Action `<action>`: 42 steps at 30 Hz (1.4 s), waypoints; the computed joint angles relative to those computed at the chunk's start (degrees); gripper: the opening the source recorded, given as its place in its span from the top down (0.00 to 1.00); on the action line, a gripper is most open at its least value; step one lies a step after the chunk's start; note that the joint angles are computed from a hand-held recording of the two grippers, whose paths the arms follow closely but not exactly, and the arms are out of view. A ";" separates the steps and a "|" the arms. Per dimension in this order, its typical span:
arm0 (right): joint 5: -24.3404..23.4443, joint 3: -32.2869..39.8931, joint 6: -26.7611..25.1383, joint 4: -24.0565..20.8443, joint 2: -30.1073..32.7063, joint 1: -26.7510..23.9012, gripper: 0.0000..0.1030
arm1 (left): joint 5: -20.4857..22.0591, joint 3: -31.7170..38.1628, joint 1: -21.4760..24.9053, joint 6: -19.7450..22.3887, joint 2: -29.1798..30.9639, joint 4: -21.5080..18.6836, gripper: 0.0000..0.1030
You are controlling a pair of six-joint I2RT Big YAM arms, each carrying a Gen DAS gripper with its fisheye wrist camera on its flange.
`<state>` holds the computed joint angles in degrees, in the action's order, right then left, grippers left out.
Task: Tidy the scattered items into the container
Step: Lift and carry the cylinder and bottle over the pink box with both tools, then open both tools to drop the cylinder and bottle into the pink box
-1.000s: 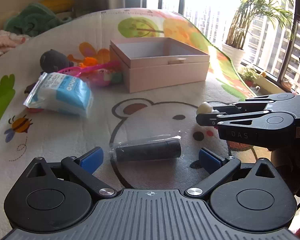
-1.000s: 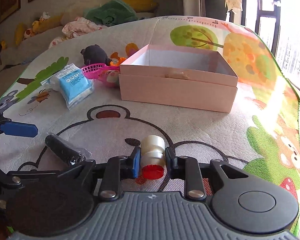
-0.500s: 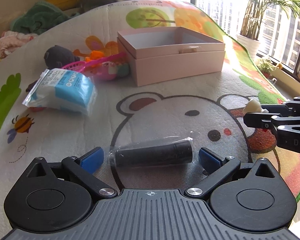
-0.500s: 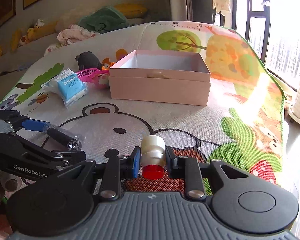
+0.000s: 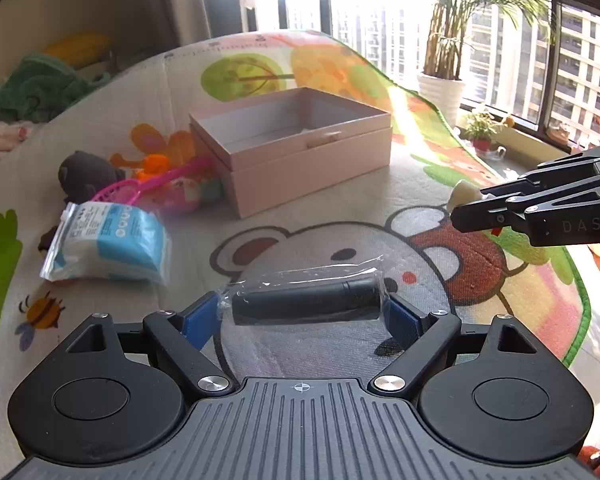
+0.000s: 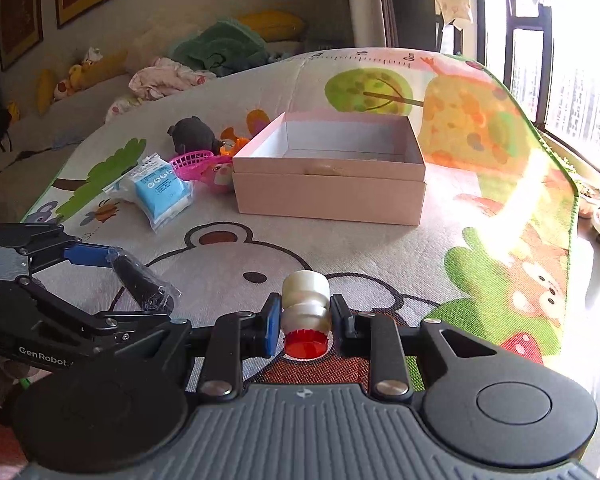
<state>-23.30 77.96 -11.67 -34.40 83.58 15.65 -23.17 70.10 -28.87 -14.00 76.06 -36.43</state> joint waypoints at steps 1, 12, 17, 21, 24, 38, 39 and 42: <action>-1.06 1.00 0.42 -0.69 0.22 -0.45 0.76 | 0.33 0.83 0.54 1.23 0.12 0.88 0.12; -3.73 17.01 8.32 8.19 8.32 -1.37 0.76 | 3.08 14.87 7.56 13.83 9.55 13.48 0.12; -2.25 30.08 9.33 3.92 18.16 0.00 0.76 | 7.14 20.63 10.31 13.52 16.23 11.20 0.12; -1.33 42.10 10.83 -2.97 27.07 0.80 0.76 | 9.31 23.34 12.08 13.00 19.80 11.01 0.11; -0.34 50.61 11.17 -7.27 33.22 1.50 0.73 | 9.12 25.11 13.09 13.05 22.25 12.70 0.05; 6.79 45.84 9.54 -2.30 31.05 3.46 0.37 | 6.46 6.88 13.34 7.84 8.50 12.67 0.00; 7.07 44.69 9.05 -1.99 30.13 3.81 0.37 | 5.50 4.93 13.21 6.72 6.82 12.01 0.00; 7.86 40.57 6.91 -0.10 27.19 5.15 0.37 | 3.95 -0.44 13.40 1.42 1.85 9.57 0.00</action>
<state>-15.44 118.53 -4.76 -34.49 110.77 20.80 -19.22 69.65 -15.47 -12.59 77.91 -26.87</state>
